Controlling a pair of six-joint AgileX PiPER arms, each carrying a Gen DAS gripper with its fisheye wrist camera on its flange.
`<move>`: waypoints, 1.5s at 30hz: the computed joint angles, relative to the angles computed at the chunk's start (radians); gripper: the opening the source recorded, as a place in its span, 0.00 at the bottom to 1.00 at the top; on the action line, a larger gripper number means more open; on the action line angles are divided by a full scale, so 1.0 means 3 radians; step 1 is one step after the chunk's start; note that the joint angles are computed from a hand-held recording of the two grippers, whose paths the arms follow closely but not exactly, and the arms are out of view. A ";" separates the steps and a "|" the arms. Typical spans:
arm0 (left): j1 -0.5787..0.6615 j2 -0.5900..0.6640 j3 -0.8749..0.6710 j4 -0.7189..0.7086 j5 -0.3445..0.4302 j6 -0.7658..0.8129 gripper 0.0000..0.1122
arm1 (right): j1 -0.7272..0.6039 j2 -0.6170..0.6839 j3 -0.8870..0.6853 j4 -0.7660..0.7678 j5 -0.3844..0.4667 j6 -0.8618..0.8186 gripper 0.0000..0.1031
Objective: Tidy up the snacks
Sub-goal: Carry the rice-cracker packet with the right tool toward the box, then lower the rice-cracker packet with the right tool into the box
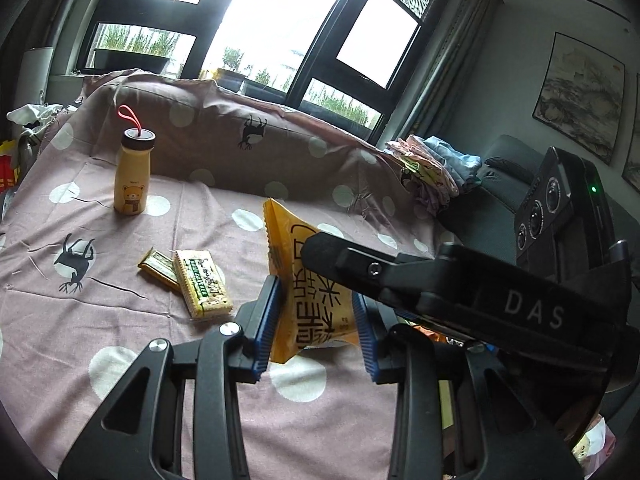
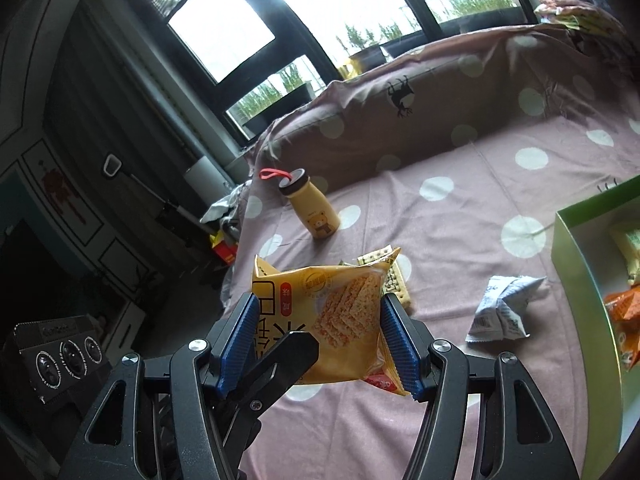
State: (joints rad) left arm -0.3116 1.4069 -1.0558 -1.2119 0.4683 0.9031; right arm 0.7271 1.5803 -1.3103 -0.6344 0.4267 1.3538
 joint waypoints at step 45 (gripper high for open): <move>-0.1342 0.1445 -0.1987 0.1409 0.0311 -0.1226 0.32 | -0.1300 -0.1578 0.1582 0.0225 -0.0279 0.0328 0.63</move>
